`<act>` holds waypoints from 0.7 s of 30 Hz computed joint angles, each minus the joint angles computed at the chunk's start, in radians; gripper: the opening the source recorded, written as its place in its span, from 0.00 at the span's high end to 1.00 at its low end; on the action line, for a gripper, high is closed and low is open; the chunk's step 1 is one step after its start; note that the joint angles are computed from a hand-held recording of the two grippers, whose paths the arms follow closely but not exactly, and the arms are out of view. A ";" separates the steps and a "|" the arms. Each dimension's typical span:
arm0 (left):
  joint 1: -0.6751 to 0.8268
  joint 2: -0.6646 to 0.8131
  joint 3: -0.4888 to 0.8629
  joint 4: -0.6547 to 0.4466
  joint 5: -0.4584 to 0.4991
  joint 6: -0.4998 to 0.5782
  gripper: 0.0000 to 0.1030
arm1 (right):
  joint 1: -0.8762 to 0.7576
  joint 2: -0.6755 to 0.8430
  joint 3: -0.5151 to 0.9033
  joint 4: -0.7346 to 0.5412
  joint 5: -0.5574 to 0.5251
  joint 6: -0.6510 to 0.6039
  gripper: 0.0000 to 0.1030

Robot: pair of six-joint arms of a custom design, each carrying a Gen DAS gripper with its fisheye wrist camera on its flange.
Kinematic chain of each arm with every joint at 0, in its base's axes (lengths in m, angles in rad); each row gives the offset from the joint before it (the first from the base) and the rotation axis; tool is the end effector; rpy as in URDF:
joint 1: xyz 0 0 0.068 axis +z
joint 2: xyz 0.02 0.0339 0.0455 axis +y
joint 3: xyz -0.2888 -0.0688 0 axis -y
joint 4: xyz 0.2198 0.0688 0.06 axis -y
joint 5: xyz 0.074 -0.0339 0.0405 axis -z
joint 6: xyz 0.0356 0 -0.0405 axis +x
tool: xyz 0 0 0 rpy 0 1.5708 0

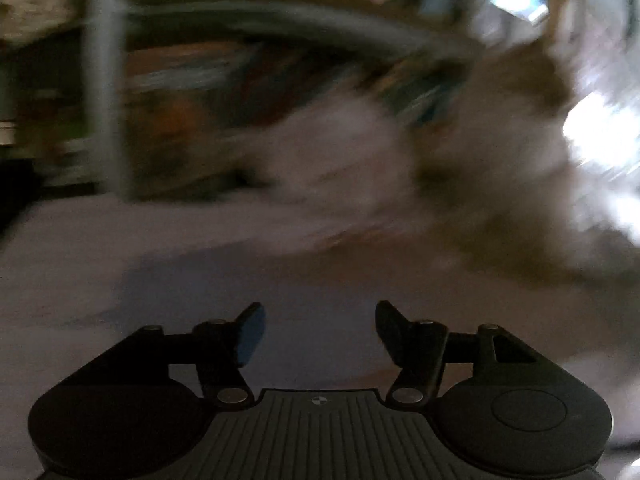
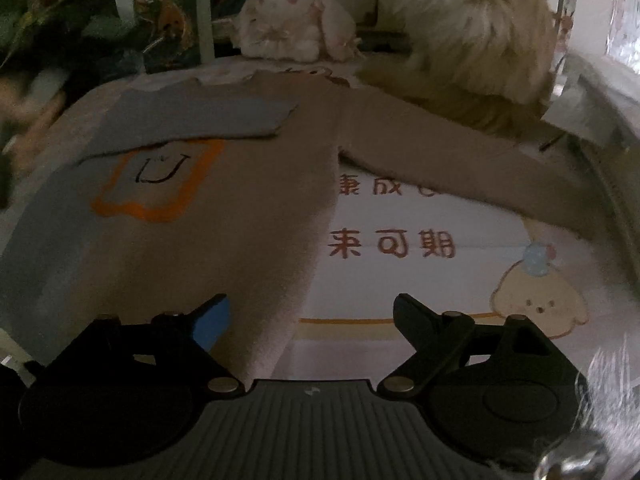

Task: Fold clothes
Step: 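Fold the grey sleeve across the sweater front with the left tool, then release the folded grey sleeve and open the left tool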

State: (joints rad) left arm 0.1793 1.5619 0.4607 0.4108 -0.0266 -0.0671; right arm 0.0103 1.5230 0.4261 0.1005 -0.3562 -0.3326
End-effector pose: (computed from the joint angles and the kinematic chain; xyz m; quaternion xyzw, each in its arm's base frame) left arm 0.2506 0.0464 0.1636 -0.1168 0.8970 0.0359 0.4247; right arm 0.2181 0.0147 0.1436 -0.2105 0.9215 0.1230 0.3024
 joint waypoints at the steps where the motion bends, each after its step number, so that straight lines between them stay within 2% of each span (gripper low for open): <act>1: 0.046 -0.017 -0.031 -0.009 -0.022 0.046 0.40 | 0.003 0.012 0.008 -0.004 -0.007 0.014 0.21; 3: 0.165 -0.035 -0.100 0.000 -0.026 0.155 0.40 | 0.014 0.026 0.013 -0.004 -0.011 0.043 0.29; 5: 0.278 -0.020 -0.129 -0.007 0.009 0.232 0.40 | 0.038 0.038 0.011 0.007 0.013 0.080 0.41; 7: 0.362 0.004 -0.148 0.011 0.047 0.273 0.40 | 0.069 0.053 0.013 0.012 0.044 0.122 0.47; 10: 0.450 0.029 -0.154 0.018 0.127 0.293 0.41 | 0.117 0.055 0.007 0.017 0.094 0.175 0.50; 11: 0.481 0.042 -0.147 0.003 0.160 0.294 0.47 | 0.141 0.049 -0.003 0.033 0.125 0.186 0.51; 12: 0.512 0.056 -0.136 -0.015 0.194 0.295 0.67 | 0.164 0.046 -0.009 0.043 0.156 0.195 0.52; 14: 0.586 0.091 -0.104 -0.048 0.307 0.281 0.83 | 0.200 0.040 -0.023 0.067 0.185 0.231 0.68; 15: 0.617 0.101 -0.084 -0.078 0.355 0.279 0.95 | 0.217 0.035 -0.030 0.077 0.195 0.259 0.71; 17: 0.662 0.113 -0.050 -0.133 0.414 0.310 0.95 | 0.256 0.030 -0.034 0.087 0.222 0.301 0.87; 21: 0.738 0.143 -0.004 -0.162 0.441 0.359 0.95 | 0.368 0.036 -0.040 0.109 0.273 0.372 0.88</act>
